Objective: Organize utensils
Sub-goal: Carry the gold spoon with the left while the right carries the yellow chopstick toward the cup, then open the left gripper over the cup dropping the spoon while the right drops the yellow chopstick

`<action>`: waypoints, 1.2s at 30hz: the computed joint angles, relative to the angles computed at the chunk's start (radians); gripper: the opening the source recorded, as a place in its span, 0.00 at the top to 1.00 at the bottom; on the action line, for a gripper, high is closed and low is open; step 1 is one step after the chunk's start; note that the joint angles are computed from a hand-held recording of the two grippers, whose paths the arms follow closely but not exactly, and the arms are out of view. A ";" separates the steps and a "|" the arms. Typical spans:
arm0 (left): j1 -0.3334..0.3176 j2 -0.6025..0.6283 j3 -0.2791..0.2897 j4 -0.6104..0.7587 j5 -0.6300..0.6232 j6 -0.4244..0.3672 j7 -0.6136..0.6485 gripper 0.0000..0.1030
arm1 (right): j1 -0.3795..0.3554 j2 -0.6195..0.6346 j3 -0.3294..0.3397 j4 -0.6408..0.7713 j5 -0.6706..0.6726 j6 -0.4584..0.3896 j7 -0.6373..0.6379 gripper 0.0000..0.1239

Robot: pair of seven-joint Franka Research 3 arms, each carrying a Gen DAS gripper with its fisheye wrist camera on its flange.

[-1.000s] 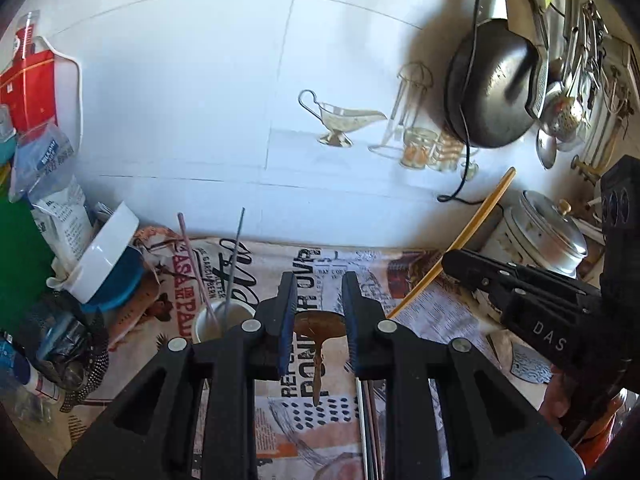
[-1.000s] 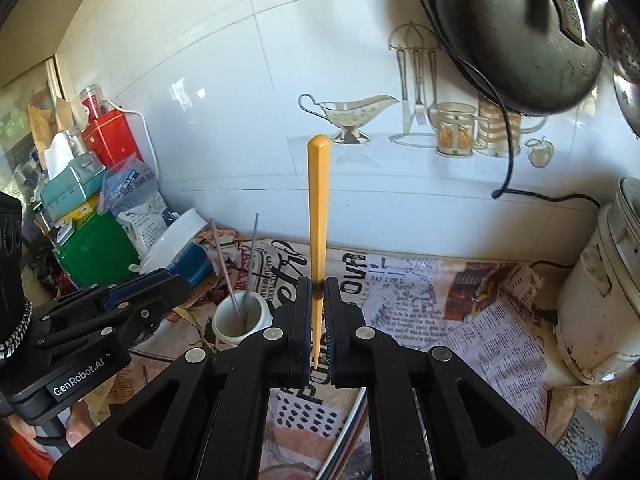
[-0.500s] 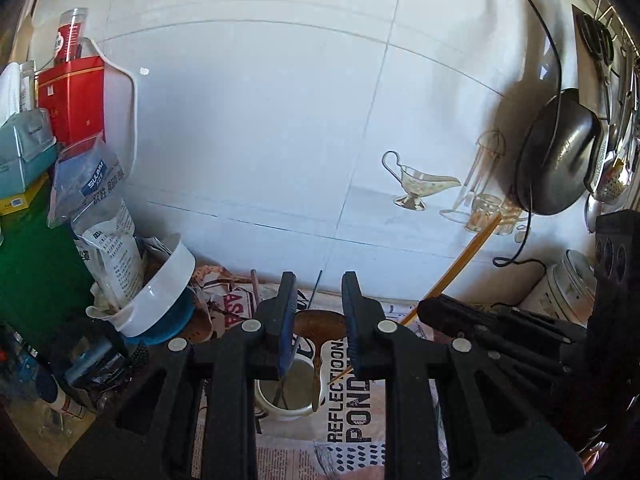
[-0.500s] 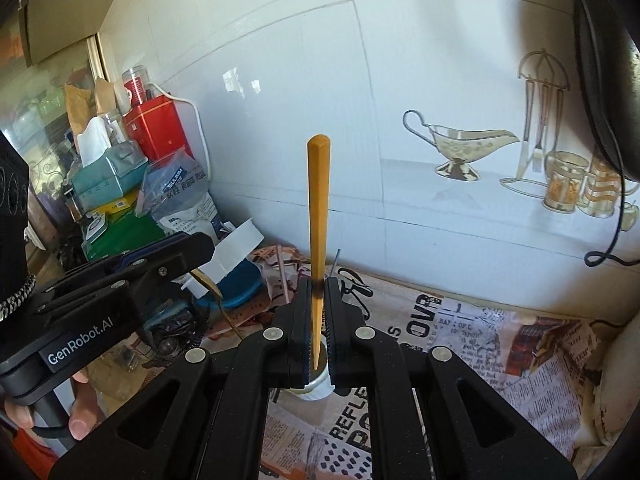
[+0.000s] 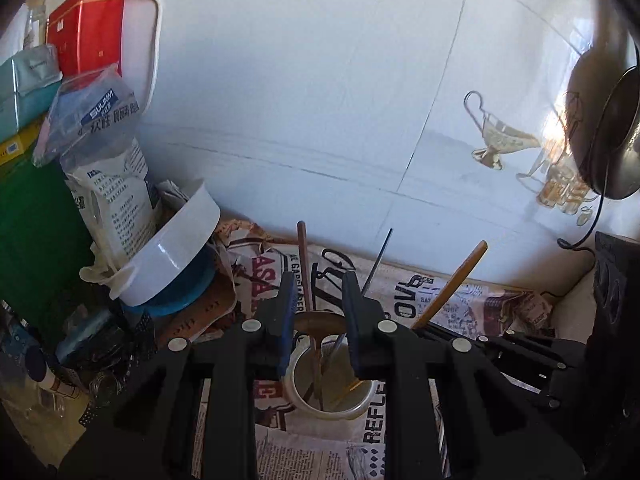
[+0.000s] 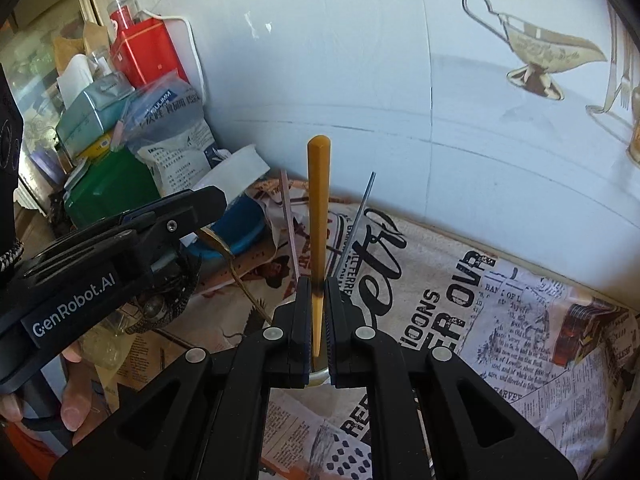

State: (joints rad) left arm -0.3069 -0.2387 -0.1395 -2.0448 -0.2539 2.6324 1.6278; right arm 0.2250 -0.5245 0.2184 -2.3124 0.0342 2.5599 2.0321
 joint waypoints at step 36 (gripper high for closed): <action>-0.017 -0.066 0.001 0.007 -0.031 -0.135 0.078 0.77 | -0.062 -0.148 0.052 -0.020 -0.098 -0.115 0.104 0.80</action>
